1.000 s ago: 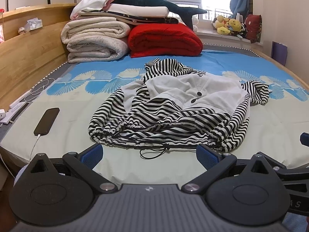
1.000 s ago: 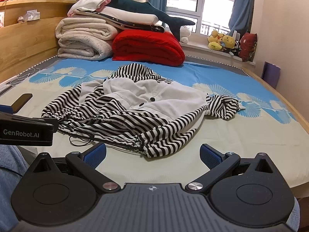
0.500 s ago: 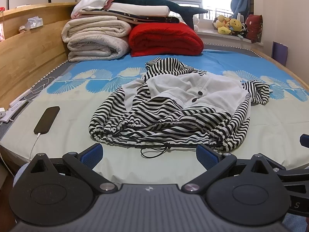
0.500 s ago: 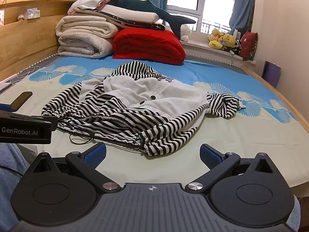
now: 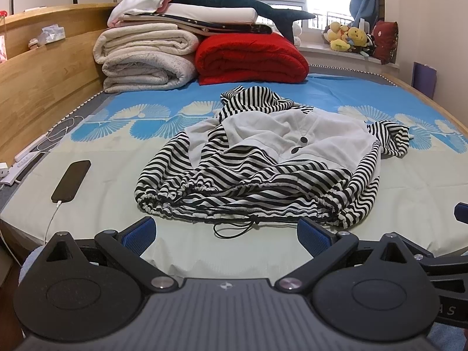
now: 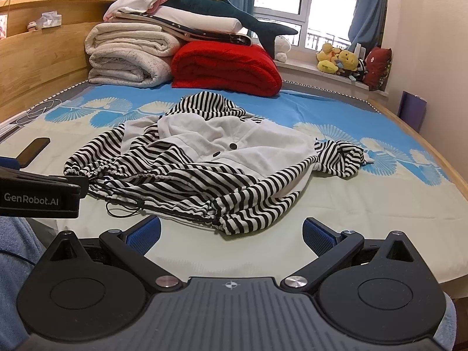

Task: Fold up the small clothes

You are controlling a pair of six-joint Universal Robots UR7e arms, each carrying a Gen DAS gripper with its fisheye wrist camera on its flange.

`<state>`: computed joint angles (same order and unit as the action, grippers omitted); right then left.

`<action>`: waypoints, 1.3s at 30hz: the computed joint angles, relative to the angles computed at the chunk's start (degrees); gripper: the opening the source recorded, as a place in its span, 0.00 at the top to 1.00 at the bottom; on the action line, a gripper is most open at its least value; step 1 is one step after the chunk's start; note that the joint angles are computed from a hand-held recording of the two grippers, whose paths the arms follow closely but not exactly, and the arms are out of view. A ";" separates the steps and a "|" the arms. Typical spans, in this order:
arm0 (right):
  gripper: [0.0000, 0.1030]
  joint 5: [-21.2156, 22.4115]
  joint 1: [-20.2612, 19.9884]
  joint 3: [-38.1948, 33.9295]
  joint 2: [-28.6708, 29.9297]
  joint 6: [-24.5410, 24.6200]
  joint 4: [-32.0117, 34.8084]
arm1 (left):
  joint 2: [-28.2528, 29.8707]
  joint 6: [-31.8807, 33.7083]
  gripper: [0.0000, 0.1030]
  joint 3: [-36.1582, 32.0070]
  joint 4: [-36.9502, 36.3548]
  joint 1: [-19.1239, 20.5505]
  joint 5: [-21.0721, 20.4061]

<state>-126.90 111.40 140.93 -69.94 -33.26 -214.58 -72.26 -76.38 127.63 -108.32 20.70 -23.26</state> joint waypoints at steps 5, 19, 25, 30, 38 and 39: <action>0.01 -0.18 0.15 -0.18 -0.11 0.38 0.64 | 0.18 0.15 0.00 0.01 -0.29 0.04 -0.10; 0.01 -0.22 -0.18 -0.12 -0.16 1.34 1.62 | 0.75 1.81 0.00 -0.07 -2.44 1.15 -0.46; 0.01 -0.25 -0.71 -0.60 0.34 1.75 2.01 | 0.33 4.79 0.00 1.03 -6.89 2.61 -0.54; 0.01 0.92 -4.40 -2.42 -0.01 5.54 3.98 | -1.73 11.82 0.00 2.46 -15.10 7.78 0.40; 0.05 12.73 -17.80 -9.37 -3.98 29.65 19.92 | -1.68 20.95 0.00 -3.73 -24.91 21.00 1.35; 0.07 15.36 -19.15 -10.73 -3.85 32.63 22.20 | -1.24 22.69 0.00 -5.16 -26.24 22.94 0.31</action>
<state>-111.54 92.25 130.20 -73.79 -0.64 -192.38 -73.50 -53.70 122.47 -134.56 43.64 -22.95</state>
